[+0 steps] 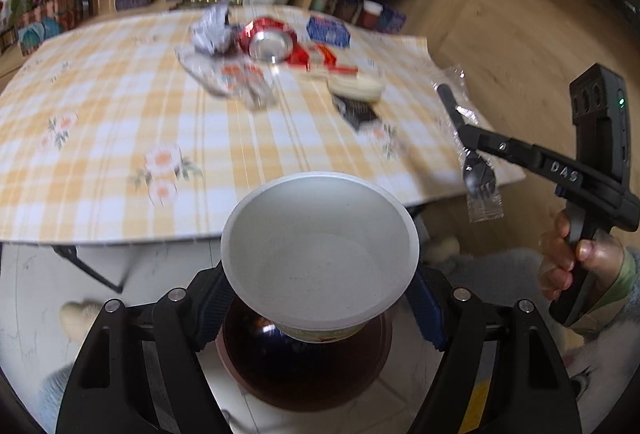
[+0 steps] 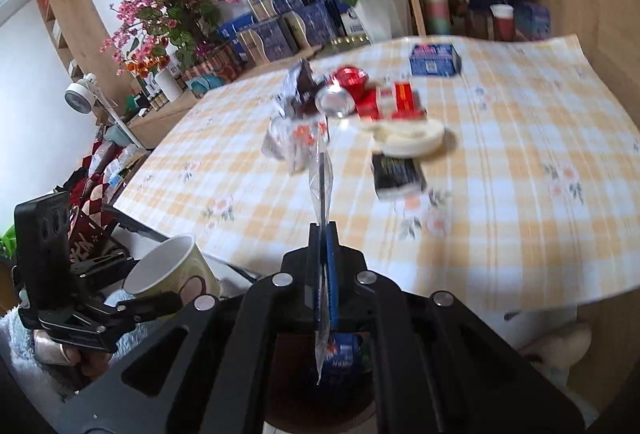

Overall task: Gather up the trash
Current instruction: 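Drop the yogurt cup into the bin with the left tool while the right carries the fork, then lower the clear plastic fork into the bin and open the right tool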

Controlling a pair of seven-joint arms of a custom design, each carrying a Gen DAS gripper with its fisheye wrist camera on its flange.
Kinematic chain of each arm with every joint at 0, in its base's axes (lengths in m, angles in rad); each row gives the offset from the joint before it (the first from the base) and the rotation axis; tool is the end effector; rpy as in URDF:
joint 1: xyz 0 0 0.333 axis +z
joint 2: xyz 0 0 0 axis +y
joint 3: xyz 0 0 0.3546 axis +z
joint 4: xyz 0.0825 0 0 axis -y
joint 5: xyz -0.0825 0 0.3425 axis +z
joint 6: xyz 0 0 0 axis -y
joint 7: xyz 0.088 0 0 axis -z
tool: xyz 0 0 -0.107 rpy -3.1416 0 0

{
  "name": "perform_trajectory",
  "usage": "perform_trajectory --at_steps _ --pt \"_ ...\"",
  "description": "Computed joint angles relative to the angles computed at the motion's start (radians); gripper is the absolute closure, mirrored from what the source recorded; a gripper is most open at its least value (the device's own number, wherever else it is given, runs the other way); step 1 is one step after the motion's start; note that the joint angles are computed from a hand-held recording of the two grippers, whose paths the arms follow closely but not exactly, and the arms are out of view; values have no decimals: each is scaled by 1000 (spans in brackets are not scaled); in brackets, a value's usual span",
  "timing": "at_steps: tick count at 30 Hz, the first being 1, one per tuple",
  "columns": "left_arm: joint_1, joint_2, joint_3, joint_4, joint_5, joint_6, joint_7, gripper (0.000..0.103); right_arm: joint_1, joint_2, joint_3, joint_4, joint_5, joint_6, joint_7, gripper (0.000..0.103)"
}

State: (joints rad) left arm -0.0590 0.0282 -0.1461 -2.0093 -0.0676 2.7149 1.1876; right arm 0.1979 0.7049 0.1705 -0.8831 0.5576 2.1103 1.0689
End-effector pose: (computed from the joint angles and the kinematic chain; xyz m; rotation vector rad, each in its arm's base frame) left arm 0.5597 -0.1129 0.5766 -2.1425 1.6965 -0.8835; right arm 0.7248 0.2429 0.5911 -2.0691 1.0431 0.0348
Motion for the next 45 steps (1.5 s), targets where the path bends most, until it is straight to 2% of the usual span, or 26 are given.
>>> perform_trajectory --at_steps 4,6,9,13,15,18,28,35,37,40,42,45 --pt "-6 35 -9 22 -6 -100 16 28 -10 -62 -7 -126 18 41 0 96" --pt "-8 50 -13 21 5 -120 21 28 -9 -93 -14 -187 19 60 -1 96" --pt "-15 69 -16 12 53 -127 12 28 -8 -138 -24 -278 17 78 -5 96" --pt "-28 94 -25 -11 115 -112 19 28 -13 -159 -31 -332 29 69 17 96" --pt "-24 113 -39 -19 81 -117 61 28 -7 -168 -37 -354 18 72 21 96" --pt "-9 165 -54 16 10 -177 119 28 0 -171 -42 -366 7 62 33 96" --pt "38 283 -51 85 -79 -302 63 28 7 -163 -45 -357 -14 35 37 96" --pt "66 280 -65 66 -141 -286 70 24 8 -149 -49 -348 -25 9 58 96" --pt "63 276 -62 64 -133 -281 71 20 8 -148 -48 -349 -26 7 58 96" --pt "55 260 -53 52 -111 -255 59 19 8 -147 -47 -350 -26 4 57 96" --pt "43 242 -46 35 -84 -209 35 19 8 -147 -46 -351 -27 3 55 96" --pt "19 176 -19 -20 0 -93 -39 19 8 -147 -46 -355 -25 0 54 96"
